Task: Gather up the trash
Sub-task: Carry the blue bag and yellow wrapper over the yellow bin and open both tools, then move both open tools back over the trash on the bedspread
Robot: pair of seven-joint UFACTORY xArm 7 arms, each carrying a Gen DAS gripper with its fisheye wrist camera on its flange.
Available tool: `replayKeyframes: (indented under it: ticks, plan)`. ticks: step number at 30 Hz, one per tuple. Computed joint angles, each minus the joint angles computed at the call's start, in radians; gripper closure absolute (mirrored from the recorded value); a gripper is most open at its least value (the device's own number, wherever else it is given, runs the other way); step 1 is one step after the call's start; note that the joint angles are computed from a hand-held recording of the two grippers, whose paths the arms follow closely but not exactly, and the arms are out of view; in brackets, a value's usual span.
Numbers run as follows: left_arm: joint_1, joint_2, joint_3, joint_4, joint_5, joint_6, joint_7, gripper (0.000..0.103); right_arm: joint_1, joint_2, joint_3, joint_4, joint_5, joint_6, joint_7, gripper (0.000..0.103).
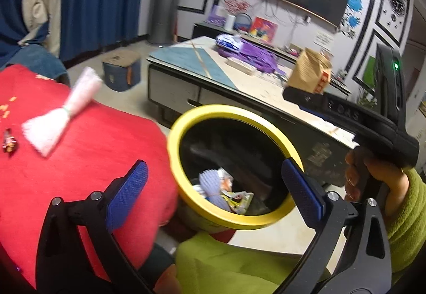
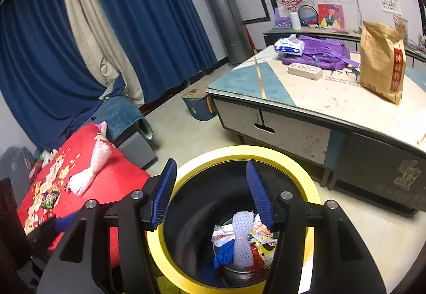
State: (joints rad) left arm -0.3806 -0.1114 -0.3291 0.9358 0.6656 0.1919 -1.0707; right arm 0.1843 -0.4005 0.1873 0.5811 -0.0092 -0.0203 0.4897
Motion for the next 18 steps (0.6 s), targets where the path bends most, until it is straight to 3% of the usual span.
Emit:
replayKeyframes:
  ticks: [7,18]
  plan:
    - [0.067,-0.102,-0.041,-0.046,0.088,0.063,-0.115,0.011,0.016,-0.011,0.037,0.014,-0.017,0.000,0.000,0.036]
    - [0.179,-0.286,-0.116,-0.141,0.083,0.119,-0.148,0.011,0.010,-0.012,0.115,0.041,-0.064,0.006,0.024,0.027]
